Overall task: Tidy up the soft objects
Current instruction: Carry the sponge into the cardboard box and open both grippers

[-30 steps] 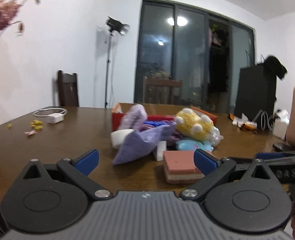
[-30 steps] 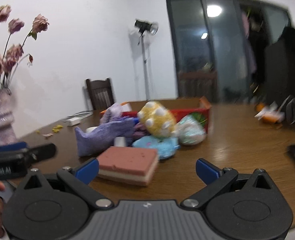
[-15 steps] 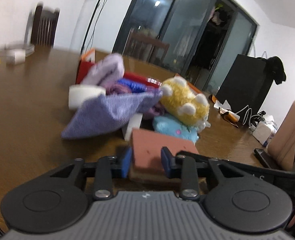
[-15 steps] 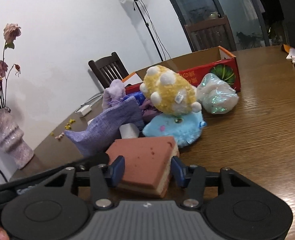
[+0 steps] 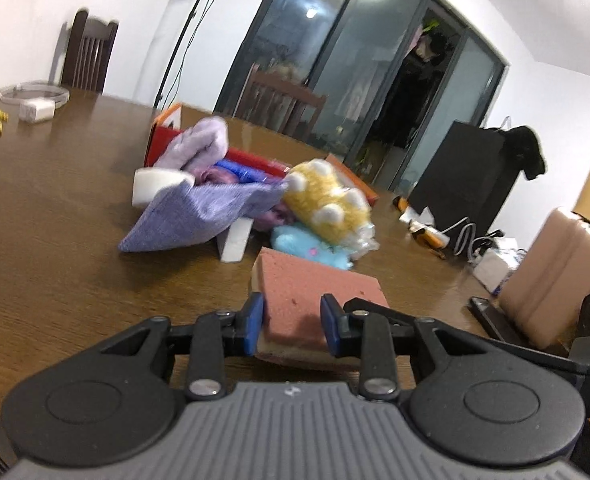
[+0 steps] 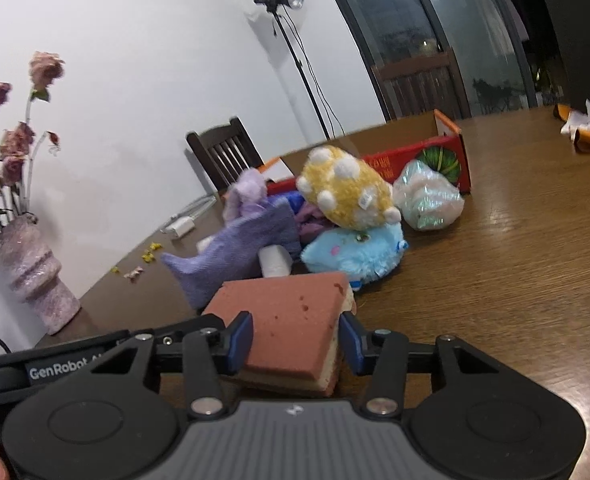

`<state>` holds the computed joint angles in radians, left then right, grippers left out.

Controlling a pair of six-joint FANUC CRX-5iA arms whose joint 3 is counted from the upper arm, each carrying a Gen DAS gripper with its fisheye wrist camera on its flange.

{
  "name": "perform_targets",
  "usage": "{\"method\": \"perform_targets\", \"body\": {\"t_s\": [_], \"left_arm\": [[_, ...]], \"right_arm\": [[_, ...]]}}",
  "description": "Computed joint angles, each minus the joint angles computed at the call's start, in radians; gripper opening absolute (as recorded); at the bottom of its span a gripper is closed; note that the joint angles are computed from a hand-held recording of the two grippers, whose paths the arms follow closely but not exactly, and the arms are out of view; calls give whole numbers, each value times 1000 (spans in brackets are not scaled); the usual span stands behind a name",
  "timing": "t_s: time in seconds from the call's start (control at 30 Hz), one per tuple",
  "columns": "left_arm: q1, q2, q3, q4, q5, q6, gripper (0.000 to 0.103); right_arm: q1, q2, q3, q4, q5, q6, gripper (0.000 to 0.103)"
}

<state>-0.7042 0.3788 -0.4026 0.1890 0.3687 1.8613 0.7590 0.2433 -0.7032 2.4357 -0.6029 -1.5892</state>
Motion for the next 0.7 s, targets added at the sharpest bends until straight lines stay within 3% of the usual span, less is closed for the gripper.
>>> {"method": "perform_targets", "body": {"t_s": [0.2, 0.4, 0.6, 0.7], "left_arm": [[-41, -42, -64, 94, 112, -111, 31], [-13, -49, -5, 75, 127, -142, 31], [68, 4, 184, 8, 39, -102, 31], [121, 55, 333, -85, -61, -5, 31]], "right_arm": [[84, -42, -37, -100, -103, 85, 47], [54, -69, -4, -77, -111, 131, 47], [-81, -42, 145, 59, -13, 106, 47], [-165, -1, 259, 160, 75, 35, 47]]}}
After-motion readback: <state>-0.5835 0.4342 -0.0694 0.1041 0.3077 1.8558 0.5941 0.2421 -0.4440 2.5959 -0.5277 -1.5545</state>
